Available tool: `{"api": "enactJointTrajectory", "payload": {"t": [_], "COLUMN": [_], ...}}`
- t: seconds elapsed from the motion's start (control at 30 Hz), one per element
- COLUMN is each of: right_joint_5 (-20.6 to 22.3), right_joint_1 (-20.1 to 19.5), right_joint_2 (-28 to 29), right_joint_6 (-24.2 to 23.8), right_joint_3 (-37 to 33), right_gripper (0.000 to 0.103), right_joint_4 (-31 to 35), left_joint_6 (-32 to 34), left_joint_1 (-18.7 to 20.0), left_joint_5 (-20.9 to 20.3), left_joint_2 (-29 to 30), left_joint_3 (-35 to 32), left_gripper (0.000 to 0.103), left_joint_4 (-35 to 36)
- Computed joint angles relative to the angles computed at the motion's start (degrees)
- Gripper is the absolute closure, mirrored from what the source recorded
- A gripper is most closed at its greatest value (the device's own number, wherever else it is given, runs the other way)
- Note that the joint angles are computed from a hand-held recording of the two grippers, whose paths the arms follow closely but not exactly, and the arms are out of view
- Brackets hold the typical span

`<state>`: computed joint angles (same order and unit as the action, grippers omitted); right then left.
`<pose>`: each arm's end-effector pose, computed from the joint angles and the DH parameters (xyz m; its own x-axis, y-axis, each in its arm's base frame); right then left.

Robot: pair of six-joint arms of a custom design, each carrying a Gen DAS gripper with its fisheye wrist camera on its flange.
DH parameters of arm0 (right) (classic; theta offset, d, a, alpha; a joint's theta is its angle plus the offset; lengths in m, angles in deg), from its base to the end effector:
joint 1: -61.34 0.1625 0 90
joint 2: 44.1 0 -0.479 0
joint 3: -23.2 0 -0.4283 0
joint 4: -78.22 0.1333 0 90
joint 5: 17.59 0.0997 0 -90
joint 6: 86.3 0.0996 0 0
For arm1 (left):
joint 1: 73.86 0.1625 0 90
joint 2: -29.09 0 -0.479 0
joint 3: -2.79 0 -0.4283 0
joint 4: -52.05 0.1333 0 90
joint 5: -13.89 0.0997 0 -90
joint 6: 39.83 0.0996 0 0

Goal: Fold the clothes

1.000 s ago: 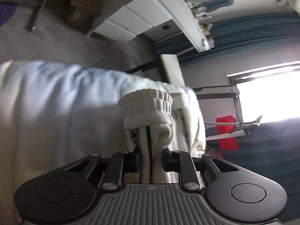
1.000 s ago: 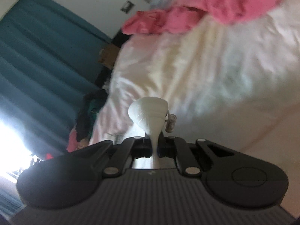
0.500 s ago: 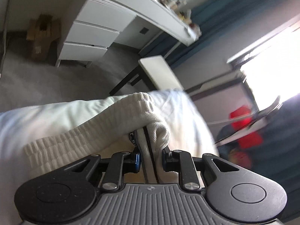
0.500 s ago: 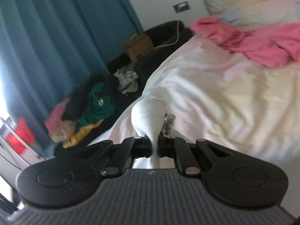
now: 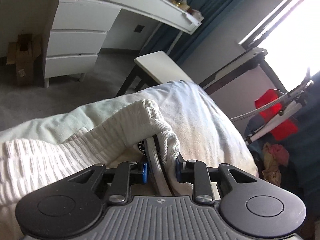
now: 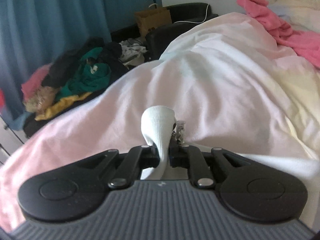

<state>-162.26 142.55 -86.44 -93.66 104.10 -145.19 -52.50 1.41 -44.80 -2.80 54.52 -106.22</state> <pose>-0.0613 -0.7372 0.3224 -0.4419 0.8951 0.0592 -0.0701 0.0314 -0.9970 -0.0599 -0.9556 0.2883 -0.9396 -0.2957 -0.1723 -0.0383 0.5913 -0.8056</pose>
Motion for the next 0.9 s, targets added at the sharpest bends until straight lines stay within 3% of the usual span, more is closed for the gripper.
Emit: {"api": "enactJointTrajectory", "payload": {"t": [0.03,0.1,0.17,0.2,0.3,0.37,0.43,0.6,0.67,0.77,0.9], "right_joint_5": [1.71,5.29,8.36,10.01,13.41,15.14,17.63,26.38,28.57,33.48,36.15], "right_joint_1": [-0.05,-0.01,0.23,0.38,1.28,1.61,1.39,-1.96,-2.71,-4.10,-5.38], "right_joint_2": [-1.76,-5.26,-7.79,-8.77,-10.64,-11.67,-12.51,-13.85,-14.87,-14.62,-12.18], "right_joint_6": [3.64,9.94,13.94,15.48,18.65,21.58,25.39,38.31,39.50,38.63,38.43], "right_joint_3": [2.93,9.26,15.20,18.02,26.34,31.45,36.79,46.92,48.74,49.46,47.12], "right_gripper": [0.082,0.068,0.042,0.039,0.038,0.037,0.037,0.037,0.037,0.037,0.038], "right_joint_4": [0.92,0.45,-3.94,-6.51,-15.02,-18.00,-21.31,-24.25,-20.84,-20.59,-22.83], "left_joint_6": [0.17,1.58,3.46,3.53,0.89,-2.19,-5.79,-14.69,-15.58,-16.33,-16.52], "left_joint_1": [0.22,0.41,0.29,0.19,0.17,0.33,0.72,2.19,2.72,4.53,6.13], "left_joint_5": [-1.61,-3.76,-4.69,-5.02,-6.29,-6.47,-6.85,-8.74,-8.62,-12.17,-14.64], "left_joint_2": [-1.55,-5.18,-9.01,-11.19,-17.47,-21.11,-24.16,-28.40,-28.94,-28.55,-25.90], "left_joint_3": [2.46,8.31,14.55,18.04,27.75,33.02,37.22,41.22,41.12,41.08,40.25], "left_gripper": [0.071,0.054,0.048,0.046,0.040,0.032,0.031,0.031,0.030,0.028,0.029], "left_joint_4": [-1.73,-5.66,-9.59,-11.28,-15.36,-17.05,-17.32,-11.10,-8.48,-8.56,-13.71]}}
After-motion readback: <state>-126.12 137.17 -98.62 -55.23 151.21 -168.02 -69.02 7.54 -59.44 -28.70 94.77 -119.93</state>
